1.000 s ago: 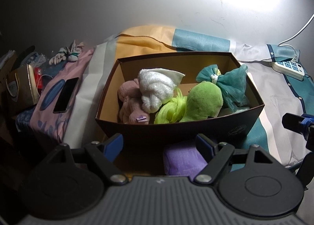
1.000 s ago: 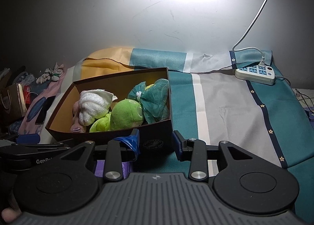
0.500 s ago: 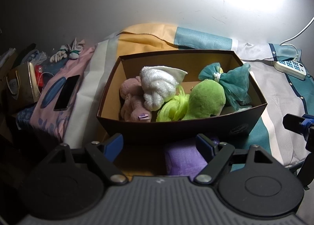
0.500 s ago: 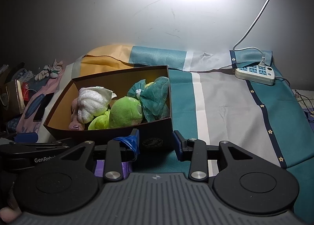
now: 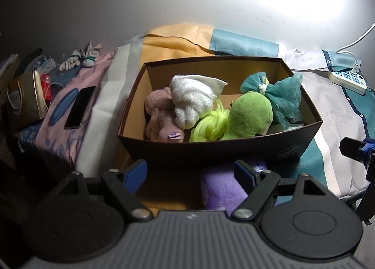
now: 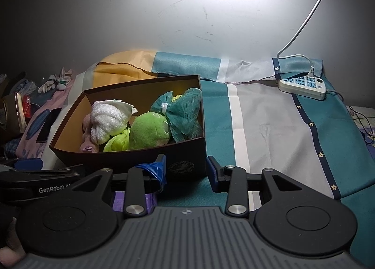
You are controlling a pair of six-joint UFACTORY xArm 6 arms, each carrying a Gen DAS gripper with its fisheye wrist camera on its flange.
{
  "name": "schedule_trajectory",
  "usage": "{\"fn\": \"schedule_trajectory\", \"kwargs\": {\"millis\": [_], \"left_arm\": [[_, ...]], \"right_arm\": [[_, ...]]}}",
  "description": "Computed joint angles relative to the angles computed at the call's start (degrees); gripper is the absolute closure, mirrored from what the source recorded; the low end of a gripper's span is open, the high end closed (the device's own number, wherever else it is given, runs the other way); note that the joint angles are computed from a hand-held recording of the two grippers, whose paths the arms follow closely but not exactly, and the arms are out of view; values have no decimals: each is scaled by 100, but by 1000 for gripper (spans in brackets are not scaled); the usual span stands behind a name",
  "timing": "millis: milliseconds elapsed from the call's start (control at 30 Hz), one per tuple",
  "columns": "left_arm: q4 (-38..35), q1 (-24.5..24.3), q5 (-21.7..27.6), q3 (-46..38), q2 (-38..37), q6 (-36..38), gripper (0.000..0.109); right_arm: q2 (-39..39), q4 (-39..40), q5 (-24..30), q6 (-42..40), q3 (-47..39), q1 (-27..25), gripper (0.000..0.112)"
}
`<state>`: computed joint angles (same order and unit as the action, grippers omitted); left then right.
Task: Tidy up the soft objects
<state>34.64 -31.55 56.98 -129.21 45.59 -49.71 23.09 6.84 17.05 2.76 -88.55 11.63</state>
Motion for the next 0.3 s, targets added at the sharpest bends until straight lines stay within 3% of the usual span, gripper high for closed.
{"fn": "schedule_trajectory", "kwargs": {"millis": [300], "left_arm": [[154, 58, -230, 417, -248, -187, 27]], "right_arm": [[-3, -138, -2, 146, 8, 27, 92]]}}
